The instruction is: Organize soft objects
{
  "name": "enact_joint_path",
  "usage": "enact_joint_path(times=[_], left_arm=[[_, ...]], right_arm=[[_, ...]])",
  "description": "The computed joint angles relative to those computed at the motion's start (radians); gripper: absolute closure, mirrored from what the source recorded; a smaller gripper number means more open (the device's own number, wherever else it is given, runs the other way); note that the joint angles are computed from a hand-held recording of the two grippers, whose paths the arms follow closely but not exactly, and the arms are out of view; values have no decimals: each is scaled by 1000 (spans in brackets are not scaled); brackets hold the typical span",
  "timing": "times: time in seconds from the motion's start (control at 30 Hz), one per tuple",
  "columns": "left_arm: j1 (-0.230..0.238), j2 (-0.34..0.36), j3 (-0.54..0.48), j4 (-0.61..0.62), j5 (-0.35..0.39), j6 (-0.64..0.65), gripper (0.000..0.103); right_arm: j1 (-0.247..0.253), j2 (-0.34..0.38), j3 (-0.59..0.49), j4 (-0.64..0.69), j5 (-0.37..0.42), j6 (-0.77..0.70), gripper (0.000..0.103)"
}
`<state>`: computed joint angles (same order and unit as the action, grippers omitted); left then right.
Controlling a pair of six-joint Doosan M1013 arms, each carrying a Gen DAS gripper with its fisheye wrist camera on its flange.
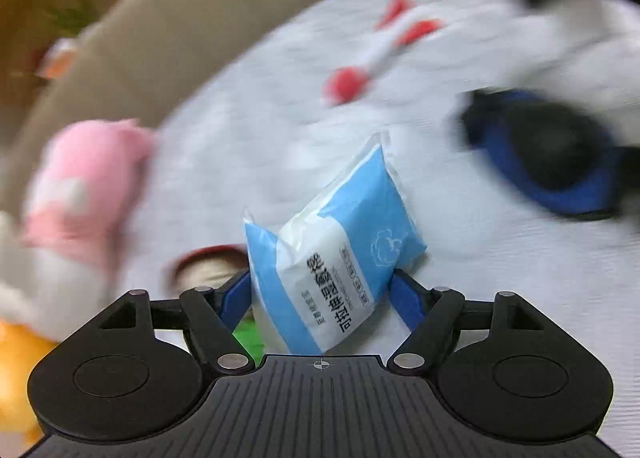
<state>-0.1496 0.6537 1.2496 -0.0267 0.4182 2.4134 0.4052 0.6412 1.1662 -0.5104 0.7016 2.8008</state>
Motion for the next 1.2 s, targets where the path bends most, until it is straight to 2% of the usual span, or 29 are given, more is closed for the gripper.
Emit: enact_joint_path(times=[0.03,0.07,0.1,0.17,0.23,0.3,0.33,0.37,0.4,0.43,0.47,0.5,0.57,0.67,0.73,0.77,0.87,0.9,0.93,1.0,1.07,1.17,1.2], left_arm=[[-5,7,-10,104,-1,-119,16],[-6,11,-20,157,20,-199,9],[-3,9,-32,179,54,-257,8],[4,13,-69,174,136,-339,7],[6,12,-89,152,158,-400,6],[17,-7,-77,43,125,-363,3],[29,-19,-66,-81,110,-275,2],[39,-21,-72,-212,129,-182,1],[48,-11,-98,-343,200,-98,1],[63,8,-140,-474,323,-23,1],[77,33,-187,-562,454,7,0],[85,58,-227,-598,562,-7,0],[80,98,-284,-563,696,-102,0],[65,133,-321,-492,786,-146,0],[54,134,-311,-449,789,-112,0],[49,124,-288,-433,765,-75,0],[27,79,-205,-367,644,42,0],[20,71,-187,-343,620,68,0],[17,65,-174,-330,618,88,0],[15,67,-175,-311,648,85,0],[13,69,-177,-287,656,79,0],[14,63,-170,-266,633,88,0],[14,64,-173,-259,635,86,0]], right_arm=[[-9,-1,9,30,5,4,89],[-19,1,15,71,6,7,89],[-29,6,18,120,9,3,89],[-40,21,10,161,33,11,89],[-47,35,-2,178,60,20,89],[-52,50,-18,198,101,10,89],[-54,59,-27,209,123,0,89],[-56,67,-34,233,135,-21,89],[-59,68,-31,264,127,-41,89],[-61,67,-24,291,108,-55,88],[-62,63,-16,315,85,-66,88],[-65,57,-4,350,54,-86,88],[-73,46,22,474,-20,-164,88],[-80,48,30,677,-65,-320,88],[-79,42,41,781,-107,-414,88],[-69,36,46,755,-138,-400,89],[-32,20,34,458,-163,-281,89],[-26,17,32,422,-187,-304,89],[-25,23,30,439,-228,-315,90],[-36,37,23,629,-297,-488,90],[-42,69,-21,725,-258,-577,90],[-31,109,-97,558,-85,-516,90],[-27,114,-108,506,-40,-480,85]])
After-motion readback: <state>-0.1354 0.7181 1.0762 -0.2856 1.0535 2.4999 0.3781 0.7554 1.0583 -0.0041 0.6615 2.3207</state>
